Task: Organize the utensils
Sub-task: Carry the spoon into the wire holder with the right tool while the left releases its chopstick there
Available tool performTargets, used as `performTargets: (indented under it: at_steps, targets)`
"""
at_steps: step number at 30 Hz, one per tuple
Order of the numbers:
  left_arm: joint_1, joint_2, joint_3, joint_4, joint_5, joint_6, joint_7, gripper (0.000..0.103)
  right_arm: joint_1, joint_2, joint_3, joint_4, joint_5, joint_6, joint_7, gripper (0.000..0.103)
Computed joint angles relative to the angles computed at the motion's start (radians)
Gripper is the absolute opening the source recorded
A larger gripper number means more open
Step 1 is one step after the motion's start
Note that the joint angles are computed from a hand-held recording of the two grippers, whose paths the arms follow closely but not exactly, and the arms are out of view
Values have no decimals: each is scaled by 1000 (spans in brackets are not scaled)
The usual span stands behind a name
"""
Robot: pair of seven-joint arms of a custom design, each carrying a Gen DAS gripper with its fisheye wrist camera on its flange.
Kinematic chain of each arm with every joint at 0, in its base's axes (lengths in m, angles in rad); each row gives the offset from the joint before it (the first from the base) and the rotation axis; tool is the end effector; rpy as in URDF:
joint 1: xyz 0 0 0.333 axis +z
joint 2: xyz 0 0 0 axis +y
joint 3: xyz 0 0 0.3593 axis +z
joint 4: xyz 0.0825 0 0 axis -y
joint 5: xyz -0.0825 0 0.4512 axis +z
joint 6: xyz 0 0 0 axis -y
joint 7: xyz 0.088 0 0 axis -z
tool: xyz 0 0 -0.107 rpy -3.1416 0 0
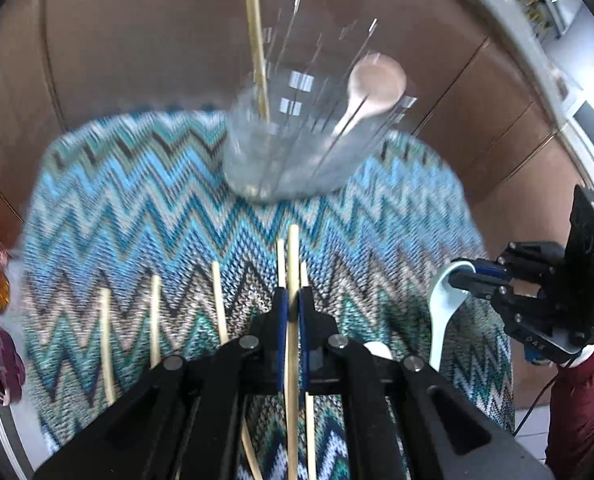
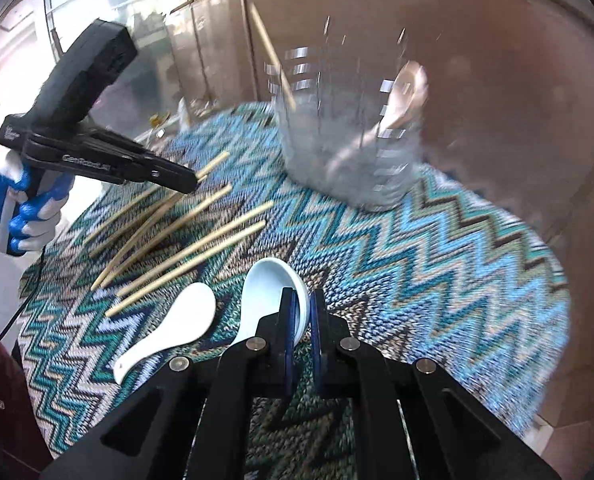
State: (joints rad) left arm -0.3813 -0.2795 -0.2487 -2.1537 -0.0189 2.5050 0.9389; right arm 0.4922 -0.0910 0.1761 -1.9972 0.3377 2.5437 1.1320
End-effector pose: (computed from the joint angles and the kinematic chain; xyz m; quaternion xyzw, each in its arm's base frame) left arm 0.4545 -0.3476 0.6052 -0.6732 0.6726 -0.2985 0.0729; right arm 0.5005 0.3945 0.5926 -0.8892 0.3129 -0.0936 0.3203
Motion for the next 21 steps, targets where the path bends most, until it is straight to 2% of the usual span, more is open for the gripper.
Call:
performTargets:
  at_steps: [4, 7, 9, 13, 15, 18, 19, 21]
  targets:
    - [18, -122, -31, -63, 77, 81, -83, 5, -18, -86, 25, -72, -119, 121, 152, 6]
    - [56, -178, -65, -58, 174, 125, -158, 5, -45, -140, 50, -95, -202, 194, 272, 6]
    - [93, -188, -90, -34, 250, 156, -207, 5, -96, -160, 98, -86, -317, 243, 397, 6]
    - [235, -170, -179, 47, 452, 259, -395, 5, -235, -160, 212, -28, -600, 313, 695, 6]
    - [350, -150, -246, 103, 587, 310, -538, 5, -357, -135, 310, 33, -828, 334, 927, 6]
    - [502, -124, -347, 180, 785, 332, -738, 5, -441, -85, 380, 114, -1055, 343, 1153, 6]
    - [576, -107, -401, 215, 877, 336, -833, 5, -482, -53, 421, 158, -1191, 333, 1272, 6]
    - [656, -78, -463, 258, 1006, 316, -953, 5, -495, 7, 447, 225, -1353, 306, 1403, 6]
